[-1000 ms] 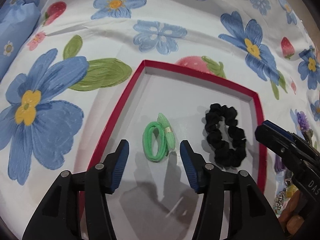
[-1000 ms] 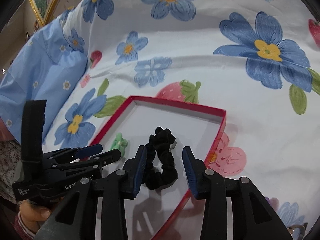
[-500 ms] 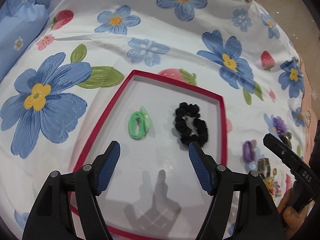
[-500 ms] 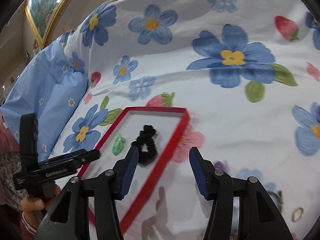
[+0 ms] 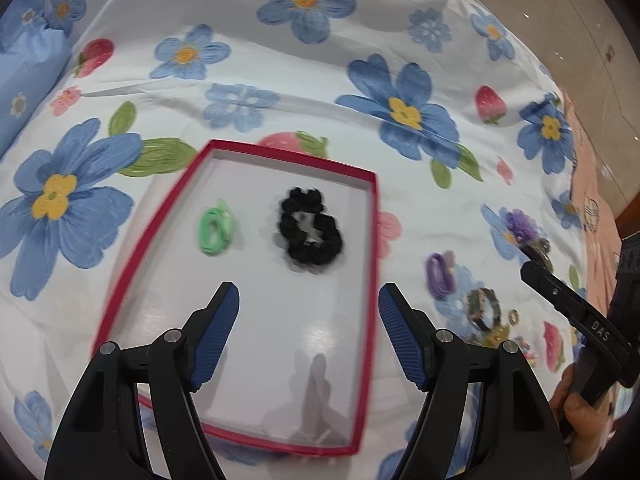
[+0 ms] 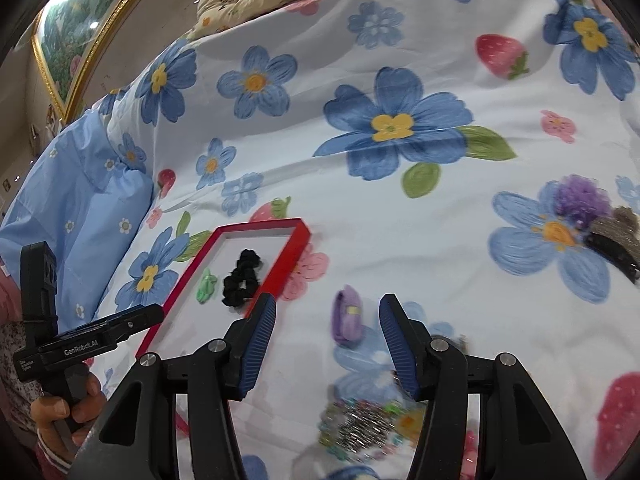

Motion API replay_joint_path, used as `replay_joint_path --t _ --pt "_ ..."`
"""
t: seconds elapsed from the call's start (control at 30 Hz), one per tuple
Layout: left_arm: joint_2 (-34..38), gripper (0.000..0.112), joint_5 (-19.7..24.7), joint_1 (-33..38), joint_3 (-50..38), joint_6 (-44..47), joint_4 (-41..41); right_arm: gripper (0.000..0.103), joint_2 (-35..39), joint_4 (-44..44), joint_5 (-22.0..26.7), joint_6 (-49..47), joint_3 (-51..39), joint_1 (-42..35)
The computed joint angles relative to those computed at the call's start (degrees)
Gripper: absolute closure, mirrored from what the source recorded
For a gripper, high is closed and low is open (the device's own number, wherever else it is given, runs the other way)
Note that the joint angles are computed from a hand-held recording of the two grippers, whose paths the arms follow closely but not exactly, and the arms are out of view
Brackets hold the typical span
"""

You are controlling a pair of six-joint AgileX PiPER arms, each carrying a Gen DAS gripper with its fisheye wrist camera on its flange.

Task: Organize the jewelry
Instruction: 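Move both tools back over the jewelry pile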

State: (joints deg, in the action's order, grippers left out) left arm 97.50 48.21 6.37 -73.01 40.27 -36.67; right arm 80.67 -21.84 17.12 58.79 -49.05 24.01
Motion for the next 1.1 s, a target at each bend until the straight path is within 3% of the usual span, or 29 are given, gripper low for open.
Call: replay_joint_path --t 0.53,0.93,1.1 --pt "-2.6 0.04 -1.1 -9.0 2.6 -2.3 0.8 0.047 -9.4 -2.2 1.3 2.9 11.5 -5.2" --pt "1.6 0.04 -2.3 -16.1 0.3 -6.4 3.4 0.048 -6.9 3.9 0.5 -5.4 13.3 -8.2" --pt "5.0 0.04 -3.6 -19.9 -2.2 -9.0 5.3 0.059 -3.6 10.2 -0.5 -13.1 12.5 -9.0"
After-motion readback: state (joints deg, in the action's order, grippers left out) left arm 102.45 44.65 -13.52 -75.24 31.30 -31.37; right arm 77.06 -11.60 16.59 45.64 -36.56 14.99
